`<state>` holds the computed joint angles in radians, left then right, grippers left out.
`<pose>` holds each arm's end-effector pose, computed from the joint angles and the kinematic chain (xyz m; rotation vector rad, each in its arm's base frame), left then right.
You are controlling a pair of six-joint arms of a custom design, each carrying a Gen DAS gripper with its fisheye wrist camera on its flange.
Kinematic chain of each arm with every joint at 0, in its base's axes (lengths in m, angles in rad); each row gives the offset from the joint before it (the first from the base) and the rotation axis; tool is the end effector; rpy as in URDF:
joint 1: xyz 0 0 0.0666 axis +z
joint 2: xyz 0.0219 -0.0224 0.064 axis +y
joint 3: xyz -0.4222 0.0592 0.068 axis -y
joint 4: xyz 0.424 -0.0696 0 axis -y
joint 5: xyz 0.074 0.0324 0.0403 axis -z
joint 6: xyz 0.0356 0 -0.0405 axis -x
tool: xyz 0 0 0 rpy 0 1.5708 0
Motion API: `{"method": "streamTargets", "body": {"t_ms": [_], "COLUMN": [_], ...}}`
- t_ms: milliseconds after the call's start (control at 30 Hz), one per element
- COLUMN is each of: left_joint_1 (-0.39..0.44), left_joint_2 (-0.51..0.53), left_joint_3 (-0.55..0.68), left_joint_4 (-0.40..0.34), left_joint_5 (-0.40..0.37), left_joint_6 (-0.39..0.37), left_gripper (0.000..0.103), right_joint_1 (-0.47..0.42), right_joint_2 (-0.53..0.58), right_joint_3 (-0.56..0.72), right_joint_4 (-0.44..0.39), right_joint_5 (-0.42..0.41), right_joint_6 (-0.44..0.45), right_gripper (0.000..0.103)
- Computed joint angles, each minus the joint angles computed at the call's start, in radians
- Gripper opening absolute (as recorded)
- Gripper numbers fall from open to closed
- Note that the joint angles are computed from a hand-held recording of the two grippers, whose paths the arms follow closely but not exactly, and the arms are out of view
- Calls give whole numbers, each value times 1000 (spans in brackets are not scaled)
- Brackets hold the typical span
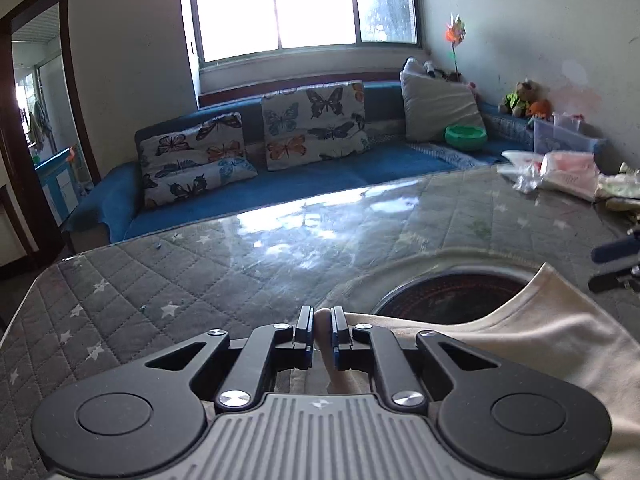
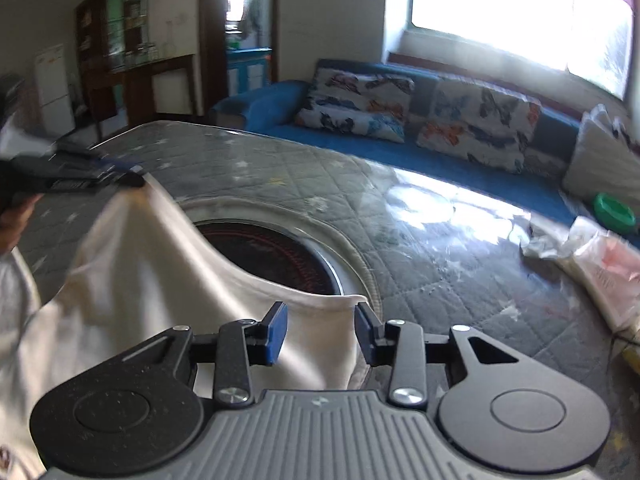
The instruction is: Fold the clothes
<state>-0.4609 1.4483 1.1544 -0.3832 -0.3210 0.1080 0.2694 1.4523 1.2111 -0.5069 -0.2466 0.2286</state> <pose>0.4773 -0.2249 0.3674 0.2183 2.1970 0.0460 0.5093 0.1492 0.3826 -0.6894 2.2052 0.3064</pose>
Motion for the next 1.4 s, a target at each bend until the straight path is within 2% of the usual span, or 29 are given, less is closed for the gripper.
{"method": "streamTargets", "body": {"t_ms": [133,200,233,300,367,433,467,567,600,667,733,767,867,1000,1133,1233,1400], "left_joint_1": [14,23,29,36,38,40,39,29,24,12,2,-2,-10,-21,-21,-25,-53], "left_joint_2": [10,5,3,-2,-5,2,6,18,23,35,46,49,66,83,82,62,56], "left_joint_3": [4,-2,-4,-9,-13,-10,-9,-10,-11,-8,-6,-7,-3,10,13,5,13], "left_joint_4": [-38,-46,-53,-61,-69,-87,-91,-83,-78,-72,-61,-51,-30,-25,-22,-3,10], "left_joint_5": [24,37,49,69,76,87,88,78,72,45,11,-3,-45,-88,-103,-90,13], "left_joint_6": [30,53,69,94,110,131,131,101,86,53,25,14,-19,-44,-29,-8,-18], "left_gripper": [16,25,35,41,55,58,58,55,51,29,17,15,14,14,22,22,22], "right_joint_1": [-1,-3,-6,-10,-8,-3,-2,4,7,14,23,26,28,29,28,36,70], "right_joint_2": [67,87,104,130,137,138,136,123,117,100,81,74,80,125,112,90,104], "right_joint_3": [45,58,69,84,83,77,73,58,51,34,12,3,5,33,17,11,32], "right_joint_4": [-8,-10,-16,-22,-17,-5,4,37,51,93,150,174,185,154,177,171,112], "right_joint_5": [36,36,33,26,25,36,41,55,64,92,132,147,172,231,238,170,51], "right_joint_6": [-79,-97,-113,-133,-135,-135,-136,-132,-126,-120,-120,-116,-117,-122,-124,-100,-80], "right_gripper": [35,35,34,30,24,18,7,6,5,5,5,5,5,9,18,18,18]}}
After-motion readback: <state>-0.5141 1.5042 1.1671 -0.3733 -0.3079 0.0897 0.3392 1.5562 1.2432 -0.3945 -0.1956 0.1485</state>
